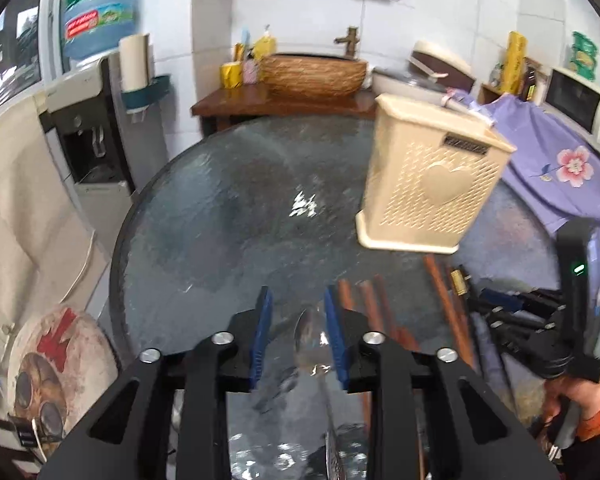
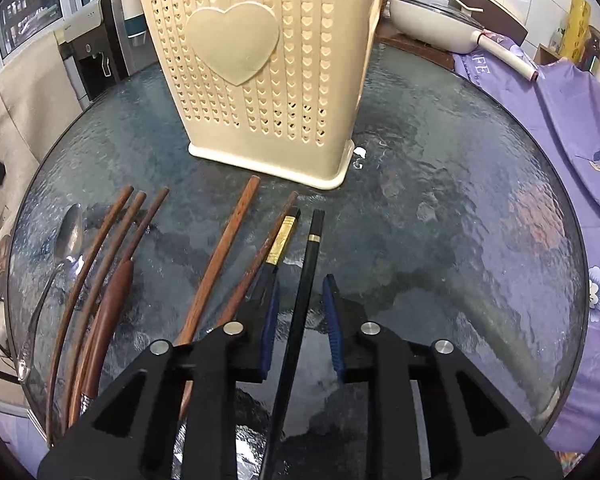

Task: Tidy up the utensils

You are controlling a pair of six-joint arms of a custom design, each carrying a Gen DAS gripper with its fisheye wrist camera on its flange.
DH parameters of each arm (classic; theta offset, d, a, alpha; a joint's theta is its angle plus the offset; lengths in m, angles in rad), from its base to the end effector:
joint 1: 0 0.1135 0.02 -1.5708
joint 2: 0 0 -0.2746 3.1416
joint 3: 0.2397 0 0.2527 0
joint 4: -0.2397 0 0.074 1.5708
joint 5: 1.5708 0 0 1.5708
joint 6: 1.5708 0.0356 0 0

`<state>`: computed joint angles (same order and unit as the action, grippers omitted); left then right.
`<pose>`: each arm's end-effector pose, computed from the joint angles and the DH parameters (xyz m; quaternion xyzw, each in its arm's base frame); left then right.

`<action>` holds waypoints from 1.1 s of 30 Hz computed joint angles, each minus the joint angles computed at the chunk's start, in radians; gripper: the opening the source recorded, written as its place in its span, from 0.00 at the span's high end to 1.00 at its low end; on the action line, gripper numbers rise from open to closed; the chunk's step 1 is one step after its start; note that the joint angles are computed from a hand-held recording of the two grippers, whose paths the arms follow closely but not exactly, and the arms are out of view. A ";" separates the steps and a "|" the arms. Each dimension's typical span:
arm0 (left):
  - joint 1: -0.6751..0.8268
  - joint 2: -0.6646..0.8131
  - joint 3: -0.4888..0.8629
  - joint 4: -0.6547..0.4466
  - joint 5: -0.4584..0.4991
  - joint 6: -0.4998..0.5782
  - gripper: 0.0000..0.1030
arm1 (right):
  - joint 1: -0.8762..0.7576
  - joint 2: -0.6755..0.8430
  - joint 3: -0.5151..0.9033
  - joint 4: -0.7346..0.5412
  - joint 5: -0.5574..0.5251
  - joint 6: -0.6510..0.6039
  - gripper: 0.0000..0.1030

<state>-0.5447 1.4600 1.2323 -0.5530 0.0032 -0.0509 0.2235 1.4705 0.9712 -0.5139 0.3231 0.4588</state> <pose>0.2738 -0.1660 0.3123 0.2262 0.8948 -0.1143 0.3675 0.2890 0.0541 0.2304 0.1553 0.9371 -0.0549 0.3077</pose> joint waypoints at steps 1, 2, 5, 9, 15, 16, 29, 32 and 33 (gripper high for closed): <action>0.003 0.012 -0.001 -0.007 -0.014 0.002 0.65 | 0.000 0.006 0.007 -0.003 -0.002 -0.003 0.83; 0.003 0.027 -0.002 -0.015 -0.031 0.007 0.60 | 0.002 0.009 0.012 -0.007 0.000 -0.005 0.85; -0.002 0.054 -0.016 -0.023 -0.050 0.014 0.53 | 0.009 0.013 0.017 -0.013 0.002 -0.008 0.88; -0.023 0.063 -0.050 -0.017 -0.065 0.031 0.42 | 0.012 0.017 0.025 -0.020 -0.002 -0.008 0.89; -0.055 0.094 -0.070 -0.015 -0.104 0.053 0.41 | 0.005 0.016 0.027 -0.020 -0.008 -0.011 0.90; -0.057 0.100 -0.071 -0.015 -0.105 0.055 0.41 | 0.006 0.015 0.026 -0.019 -0.008 -0.010 0.90; -0.090 0.179 -0.002 -0.019 -0.120 0.044 0.40 | -0.001 0.024 0.038 -0.027 -0.012 -0.009 0.90; -0.091 0.202 0.026 -0.026 -0.119 0.034 0.42 | -0.003 0.042 0.060 -0.038 -0.008 -0.008 0.90; -0.090 0.204 0.029 -0.030 -0.113 0.029 0.44 | -0.003 0.045 0.063 -0.040 -0.006 -0.008 0.90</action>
<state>-0.6344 1.6644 1.2617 -0.5826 -0.1098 -0.0216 0.2205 1.5156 1.0339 -0.5536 0.3167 0.4512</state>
